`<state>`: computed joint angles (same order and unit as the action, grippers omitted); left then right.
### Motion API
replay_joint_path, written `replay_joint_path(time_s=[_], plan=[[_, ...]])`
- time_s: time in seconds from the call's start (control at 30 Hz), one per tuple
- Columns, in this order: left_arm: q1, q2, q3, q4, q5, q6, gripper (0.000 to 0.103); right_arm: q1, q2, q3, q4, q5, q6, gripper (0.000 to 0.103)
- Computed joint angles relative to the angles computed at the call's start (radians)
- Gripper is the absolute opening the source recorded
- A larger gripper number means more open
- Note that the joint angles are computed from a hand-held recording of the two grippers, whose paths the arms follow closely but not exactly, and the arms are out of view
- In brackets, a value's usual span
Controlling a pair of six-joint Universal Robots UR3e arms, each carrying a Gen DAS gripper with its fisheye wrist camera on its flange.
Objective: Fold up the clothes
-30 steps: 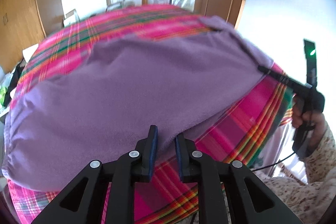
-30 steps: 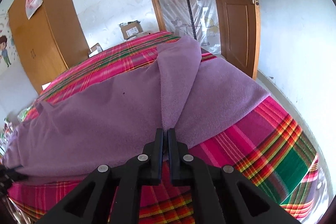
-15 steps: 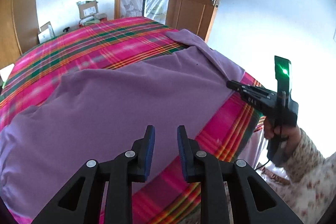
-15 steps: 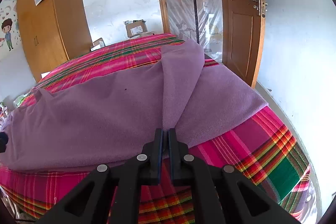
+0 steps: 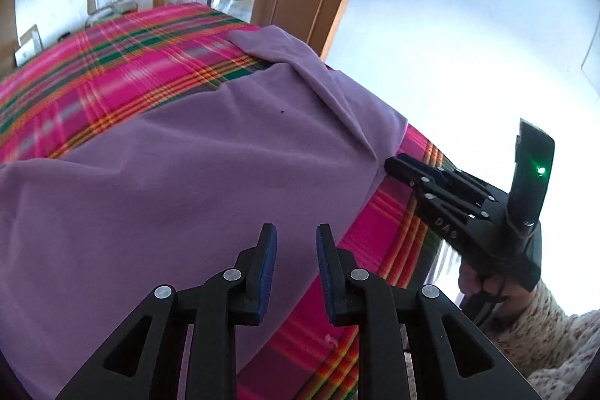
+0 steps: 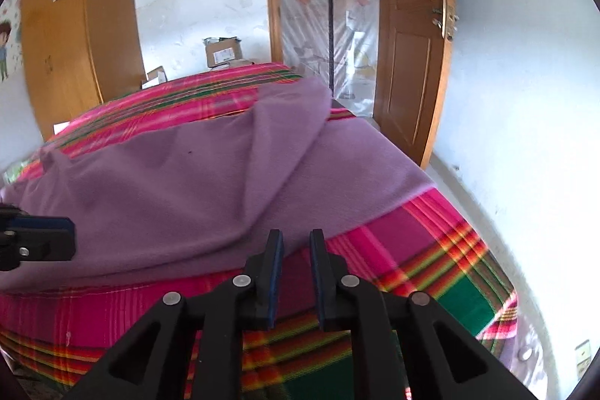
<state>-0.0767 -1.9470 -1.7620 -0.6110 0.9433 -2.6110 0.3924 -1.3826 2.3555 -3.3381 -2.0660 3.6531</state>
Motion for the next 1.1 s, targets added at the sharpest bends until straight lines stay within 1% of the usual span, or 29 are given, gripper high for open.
replay_joint_path(time_s=[0.07,0.13,0.27,0.4,0.5,0.53,0.63,0.7,0.73,0.77,0.8,0.83,0.87,0.97,1.1], plan=[[-0.012,-0.032,0.040,-0.024,0.010,-0.003,0.023,-0.033,-0.026,0.012,-0.006,0.017,-0.008,0.014],[-0.014,-0.054,0.073,-0.067,0.000,0.005,0.023,-0.071,-0.054,0.020,-0.012,0.043,-0.027,0.014],[-0.015,-0.078,0.097,-0.090,-0.012,-0.005,0.023,-0.159,-0.054,-0.068,0.005,0.108,-0.156,0.014],[-0.014,-0.102,0.125,-0.114,-0.026,-0.003,0.023,-0.288,-0.023,-0.184,0.057,0.272,-0.255,0.014],[-0.011,-0.120,0.152,-0.140,-0.042,-0.002,0.023,-0.357,0.030,-0.296,0.153,0.387,-0.289,0.015],[-0.012,-0.124,0.159,-0.144,-0.043,-0.003,0.023,-0.367,0.054,-0.340,0.186,0.408,-0.305,0.015],[-0.016,-0.139,0.181,-0.156,-0.049,-0.007,0.023,-0.363,0.145,-0.497,0.284,0.409,-0.378,0.015],[-0.016,-0.145,0.189,-0.157,-0.054,-0.012,0.023,-0.371,0.201,-0.603,0.356,0.437,-0.409,0.016],[-0.016,-0.146,0.189,-0.156,-0.056,-0.014,0.023,-0.377,0.228,-0.656,0.394,0.455,-0.420,0.018],[-0.017,-0.147,0.188,-0.155,-0.057,-0.014,0.023,-0.383,0.256,-0.711,0.435,0.470,-0.427,0.024],[-0.017,-0.147,0.188,-0.153,-0.059,-0.012,0.023,-0.389,0.285,-0.768,0.481,0.482,-0.428,0.027],[-0.016,-0.148,0.188,-0.155,-0.062,-0.009,0.023,-0.392,0.316,-0.826,0.523,0.486,-0.433,0.033],[-0.014,-0.150,0.190,-0.158,-0.065,-0.006,0.023,-0.390,0.349,-0.886,0.560,0.483,-0.443,0.035],[-0.007,-0.157,0.202,-0.175,-0.080,0.000,0.023,-0.387,0.427,-1.020,0.651,0.481,-0.463,0.038],[0.000,-0.160,0.207,-0.190,-0.093,0.008,0.023,-0.382,0.534,-1.205,0.777,0.475,-0.487,0.039]])
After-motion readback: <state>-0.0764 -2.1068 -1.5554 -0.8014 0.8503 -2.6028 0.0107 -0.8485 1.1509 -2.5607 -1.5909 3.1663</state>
